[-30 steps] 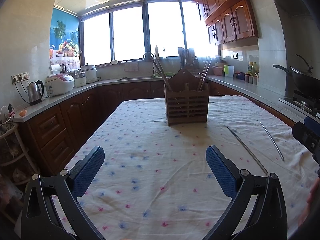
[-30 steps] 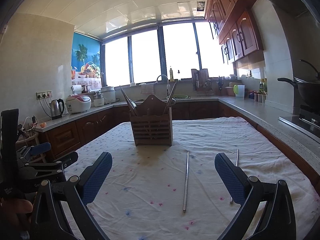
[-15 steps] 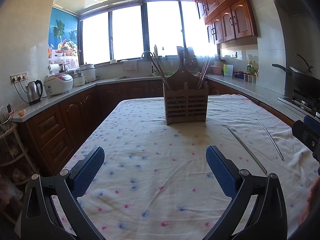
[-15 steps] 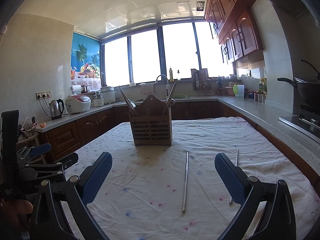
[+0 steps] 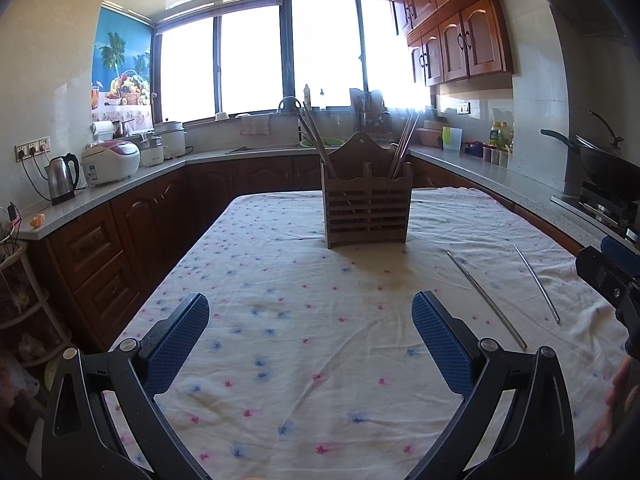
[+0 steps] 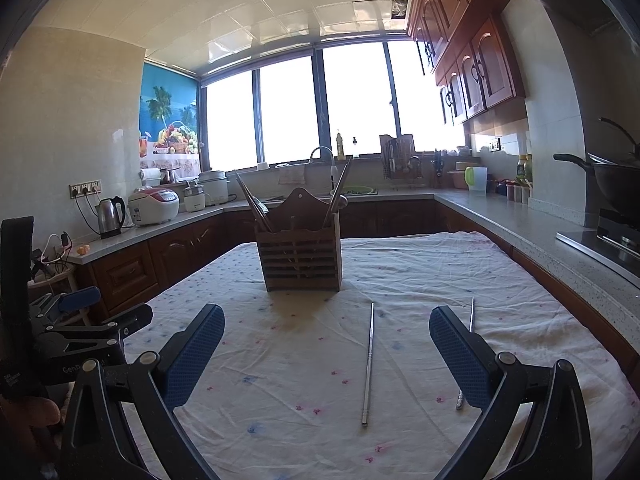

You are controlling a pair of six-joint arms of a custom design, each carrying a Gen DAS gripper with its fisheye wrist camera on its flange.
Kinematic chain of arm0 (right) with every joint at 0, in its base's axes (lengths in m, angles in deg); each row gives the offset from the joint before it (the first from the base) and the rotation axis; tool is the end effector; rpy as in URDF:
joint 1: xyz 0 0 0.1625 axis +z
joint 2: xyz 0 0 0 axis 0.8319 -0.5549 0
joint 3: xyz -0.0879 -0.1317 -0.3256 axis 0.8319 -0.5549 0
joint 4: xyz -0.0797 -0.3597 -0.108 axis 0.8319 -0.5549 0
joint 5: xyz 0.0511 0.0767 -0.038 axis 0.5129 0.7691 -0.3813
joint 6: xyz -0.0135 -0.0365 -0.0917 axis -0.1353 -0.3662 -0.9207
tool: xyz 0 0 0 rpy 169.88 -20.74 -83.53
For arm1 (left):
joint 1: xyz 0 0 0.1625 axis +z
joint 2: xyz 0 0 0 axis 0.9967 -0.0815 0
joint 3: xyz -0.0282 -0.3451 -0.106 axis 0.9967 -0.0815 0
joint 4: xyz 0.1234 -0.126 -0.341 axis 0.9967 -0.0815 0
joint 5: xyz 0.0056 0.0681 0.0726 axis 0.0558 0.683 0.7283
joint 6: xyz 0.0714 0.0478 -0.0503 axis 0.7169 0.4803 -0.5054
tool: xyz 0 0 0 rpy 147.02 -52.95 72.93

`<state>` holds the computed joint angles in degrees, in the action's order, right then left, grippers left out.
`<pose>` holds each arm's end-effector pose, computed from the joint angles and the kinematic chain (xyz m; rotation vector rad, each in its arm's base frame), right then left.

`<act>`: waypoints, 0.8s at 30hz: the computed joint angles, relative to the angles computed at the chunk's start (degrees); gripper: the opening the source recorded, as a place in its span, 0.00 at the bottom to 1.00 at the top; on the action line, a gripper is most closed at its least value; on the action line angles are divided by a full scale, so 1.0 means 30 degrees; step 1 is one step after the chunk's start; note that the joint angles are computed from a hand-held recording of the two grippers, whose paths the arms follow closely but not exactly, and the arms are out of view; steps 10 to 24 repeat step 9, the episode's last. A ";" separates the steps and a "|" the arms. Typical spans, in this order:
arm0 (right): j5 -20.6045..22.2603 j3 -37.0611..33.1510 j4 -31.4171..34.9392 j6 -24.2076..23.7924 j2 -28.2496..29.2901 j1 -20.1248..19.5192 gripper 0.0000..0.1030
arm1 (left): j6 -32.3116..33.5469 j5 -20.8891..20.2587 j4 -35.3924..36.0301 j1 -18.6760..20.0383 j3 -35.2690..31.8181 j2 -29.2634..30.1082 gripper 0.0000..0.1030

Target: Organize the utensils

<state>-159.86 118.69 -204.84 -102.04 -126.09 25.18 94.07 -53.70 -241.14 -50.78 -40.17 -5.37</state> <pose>0.0592 -0.6768 0.4450 1.0611 -2.3531 1.3282 -0.4763 -0.6099 0.0139 0.2369 1.8121 -1.3893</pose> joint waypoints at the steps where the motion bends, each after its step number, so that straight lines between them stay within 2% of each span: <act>1: -0.0054 -0.0004 0.0012 0.0008 0.0012 0.0021 1.00 | -0.0772 -0.0064 0.0181 0.0012 0.1239 -0.0678 1.00; 9: -0.0546 -0.0720 0.0534 0.0021 0.0401 0.0107 1.00 | -0.4262 -0.0341 0.1865 0.0041 0.5021 -0.2886 1.00; 24: -0.0546 -0.0720 0.0534 0.0021 0.0401 0.0107 1.00 | -0.4262 -0.0341 0.1865 0.0041 0.5021 -0.2886 1.00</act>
